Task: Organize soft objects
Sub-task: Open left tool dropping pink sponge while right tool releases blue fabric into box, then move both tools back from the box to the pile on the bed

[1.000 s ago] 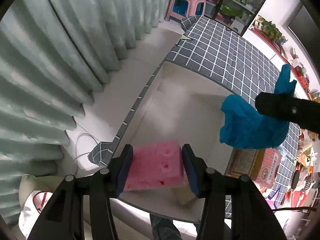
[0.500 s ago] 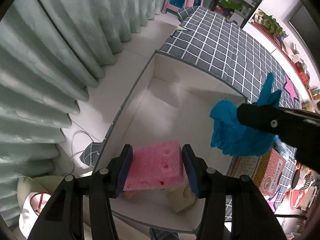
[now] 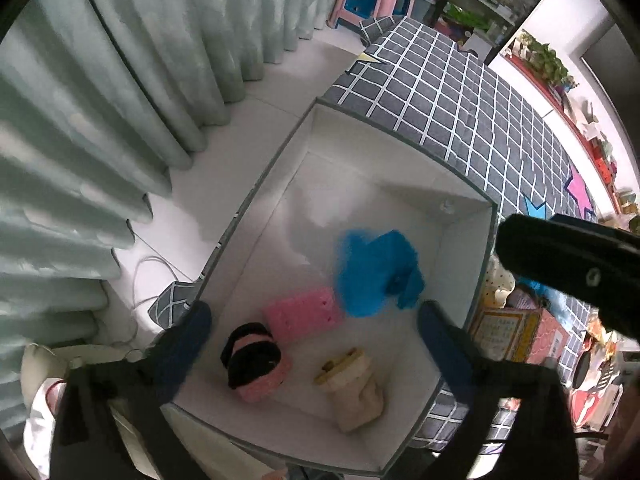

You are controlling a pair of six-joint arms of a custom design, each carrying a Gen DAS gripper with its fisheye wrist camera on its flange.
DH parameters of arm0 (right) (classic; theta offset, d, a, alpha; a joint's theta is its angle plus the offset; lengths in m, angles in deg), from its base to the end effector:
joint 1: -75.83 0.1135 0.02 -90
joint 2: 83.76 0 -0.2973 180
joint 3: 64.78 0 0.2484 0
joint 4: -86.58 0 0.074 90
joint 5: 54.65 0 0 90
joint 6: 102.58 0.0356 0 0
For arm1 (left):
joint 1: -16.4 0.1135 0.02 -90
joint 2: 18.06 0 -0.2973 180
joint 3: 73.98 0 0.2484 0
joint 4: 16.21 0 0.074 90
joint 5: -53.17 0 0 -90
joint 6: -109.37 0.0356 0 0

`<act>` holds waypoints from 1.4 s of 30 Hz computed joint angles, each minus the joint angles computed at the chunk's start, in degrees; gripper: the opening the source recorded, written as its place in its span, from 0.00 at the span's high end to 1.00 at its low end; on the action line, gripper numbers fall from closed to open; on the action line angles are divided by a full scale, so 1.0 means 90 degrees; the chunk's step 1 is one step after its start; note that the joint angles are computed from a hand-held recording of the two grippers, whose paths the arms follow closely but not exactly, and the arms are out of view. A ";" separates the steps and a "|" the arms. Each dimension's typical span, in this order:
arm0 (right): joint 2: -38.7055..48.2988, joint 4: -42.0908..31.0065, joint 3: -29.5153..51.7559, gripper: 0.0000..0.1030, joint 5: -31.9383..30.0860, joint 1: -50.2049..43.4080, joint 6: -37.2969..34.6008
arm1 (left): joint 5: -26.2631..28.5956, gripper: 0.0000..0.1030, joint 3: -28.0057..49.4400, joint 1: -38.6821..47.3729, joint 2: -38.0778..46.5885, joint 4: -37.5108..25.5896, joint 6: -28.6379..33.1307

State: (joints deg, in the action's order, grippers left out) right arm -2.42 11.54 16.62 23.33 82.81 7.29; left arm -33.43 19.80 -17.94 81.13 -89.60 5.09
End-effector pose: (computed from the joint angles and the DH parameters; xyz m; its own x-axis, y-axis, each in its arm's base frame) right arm 0.2491 0.0380 0.3026 -0.9602 0.2174 -0.1754 0.1637 0.9468 0.2772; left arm 0.2763 -0.1913 0.2761 -0.9262 0.3346 -0.1739 0.3551 0.9290 -0.1043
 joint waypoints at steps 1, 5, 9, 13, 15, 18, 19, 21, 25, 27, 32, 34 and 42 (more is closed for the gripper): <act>-0.0029 -0.0042 0.0002 0.08 0.0050 -0.0033 -0.0027 | 0.0027 0.00 0.0003 0.0006 -0.0002 0.0022 -0.0029; -0.0209 -0.0316 -0.0003 0.08 0.0163 -0.0383 -0.0182 | 0.0200 0.00 0.0115 0.0006 0.0022 0.0003 -0.0072; -0.0614 -0.0728 -0.0127 0.08 0.0017 -0.1405 -0.0661 | 0.0382 0.00 0.0412 -0.0150 0.0116 -0.0159 -0.0067; -0.0876 -0.1167 -0.0315 0.08 -0.0026 -0.3106 -0.1648 | 0.0444 0.00 0.0743 -0.0466 0.0231 -0.0329 -0.0093; -0.0919 -0.1301 -0.0486 0.08 0.0016 -0.4267 -0.2312 | 0.0458 0.00 0.0885 -0.0617 0.0307 -0.0400 -0.0124; -0.0752 -0.1303 -0.0785 0.08 0.0150 -0.5934 -0.3105 | 0.0482 0.00 0.1198 -0.0936 0.0516 -0.0560 -0.0203; -0.0657 -0.1261 -0.0879 0.08 0.0195 -0.6384 -0.3313 | 0.0486 0.00 0.1289 -0.1020 0.0583 -0.0602 -0.0221; -0.0453 -0.1105 -0.1142 0.08 0.0381 -0.7261 -0.3727 | 0.0467 0.00 0.1471 -0.1203 0.0717 -0.0684 -0.0241; -0.0127 -0.0770 -0.1590 0.08 0.0623 -0.8195 -0.4255 | 0.0382 0.00 0.1921 -0.1586 0.1069 -0.0913 -0.0285; 0.0006 -0.0583 -0.1823 0.08 0.0632 -0.8383 -0.4360 | 0.0330 0.00 0.2180 -0.1766 0.1259 -0.1054 -0.0325; 0.0670 -0.0207 -0.2162 0.08 -0.0042 -0.8737 -0.4122 | 0.0171 0.00 0.2834 -0.2108 0.1736 -0.1429 -0.0400; 0.1057 -0.0018 -0.2248 0.08 -0.0444 -0.8942 -0.3848 | 0.0119 0.00 0.3143 -0.2233 0.1951 -0.1607 -0.0432; 0.2160 0.0215 -0.2241 0.35 -0.1216 -0.9303 -0.3661 | -0.0139 0.00 0.5258 -0.2795 0.3327 -0.2662 -0.0459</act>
